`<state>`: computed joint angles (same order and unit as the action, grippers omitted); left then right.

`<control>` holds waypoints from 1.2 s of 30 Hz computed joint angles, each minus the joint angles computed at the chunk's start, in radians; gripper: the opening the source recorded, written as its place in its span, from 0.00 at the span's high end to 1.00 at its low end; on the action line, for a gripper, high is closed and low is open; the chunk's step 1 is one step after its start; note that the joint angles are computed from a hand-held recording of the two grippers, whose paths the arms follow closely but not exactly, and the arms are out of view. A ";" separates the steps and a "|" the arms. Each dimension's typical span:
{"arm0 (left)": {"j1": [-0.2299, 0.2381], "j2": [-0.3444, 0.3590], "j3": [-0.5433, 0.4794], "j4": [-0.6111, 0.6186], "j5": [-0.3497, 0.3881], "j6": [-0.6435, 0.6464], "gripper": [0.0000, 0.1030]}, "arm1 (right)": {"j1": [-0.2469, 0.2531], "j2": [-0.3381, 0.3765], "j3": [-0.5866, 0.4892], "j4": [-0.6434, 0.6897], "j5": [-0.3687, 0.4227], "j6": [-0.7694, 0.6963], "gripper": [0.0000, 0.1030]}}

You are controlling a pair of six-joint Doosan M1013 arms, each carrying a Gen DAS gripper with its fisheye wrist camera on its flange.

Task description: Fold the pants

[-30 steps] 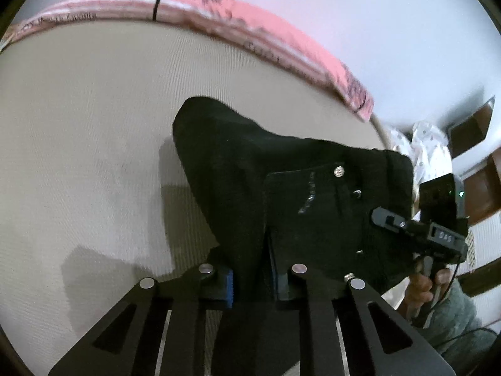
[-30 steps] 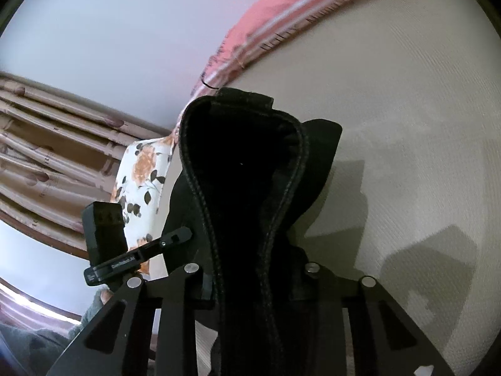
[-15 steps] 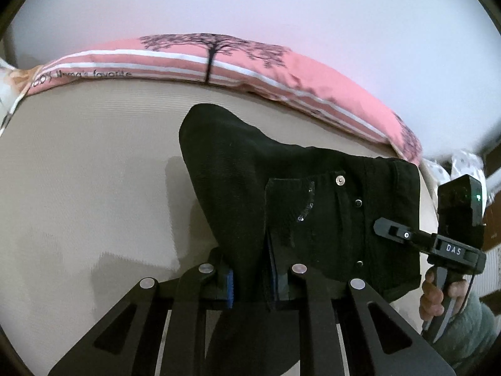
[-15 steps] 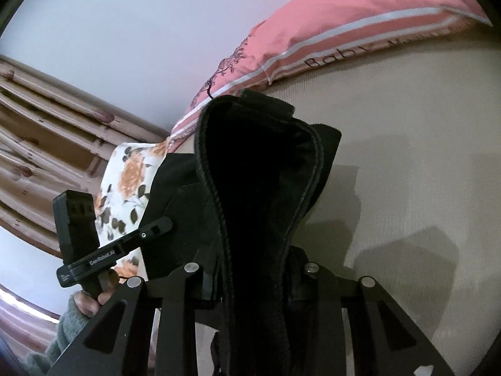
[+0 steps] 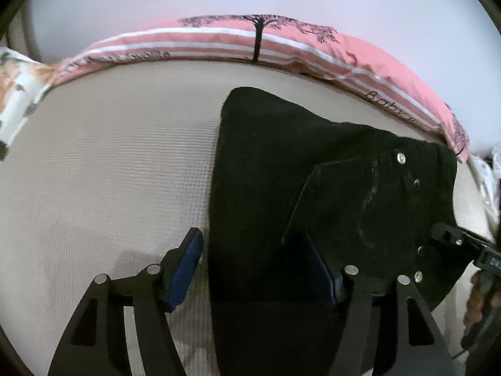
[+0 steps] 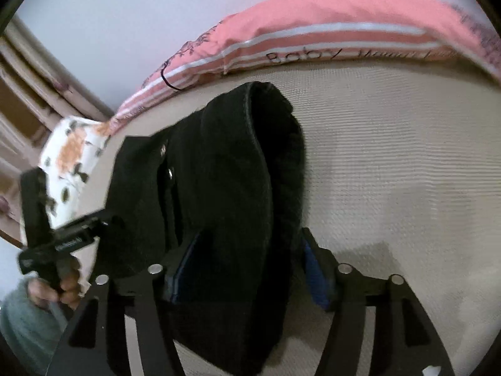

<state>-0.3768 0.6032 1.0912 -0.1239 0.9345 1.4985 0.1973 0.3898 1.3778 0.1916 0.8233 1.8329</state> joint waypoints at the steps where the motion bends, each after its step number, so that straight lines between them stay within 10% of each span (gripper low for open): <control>1: -0.009 -0.017 0.020 0.047 -0.017 -0.027 0.36 | 0.005 -0.010 0.008 -0.030 -0.008 0.018 0.42; 15: -0.107 -0.231 0.268 0.455 -0.122 -0.375 0.34 | 0.197 -0.135 0.077 -0.622 -0.008 0.412 0.24; 36: -0.160 -0.385 0.434 0.538 -0.121 -0.532 0.34 | 0.298 -0.209 0.166 -0.696 0.019 0.515 0.15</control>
<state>-0.5371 0.2182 1.5249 0.4136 0.8139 0.9662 0.4958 0.1810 1.5435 -0.5049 0.8427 2.3483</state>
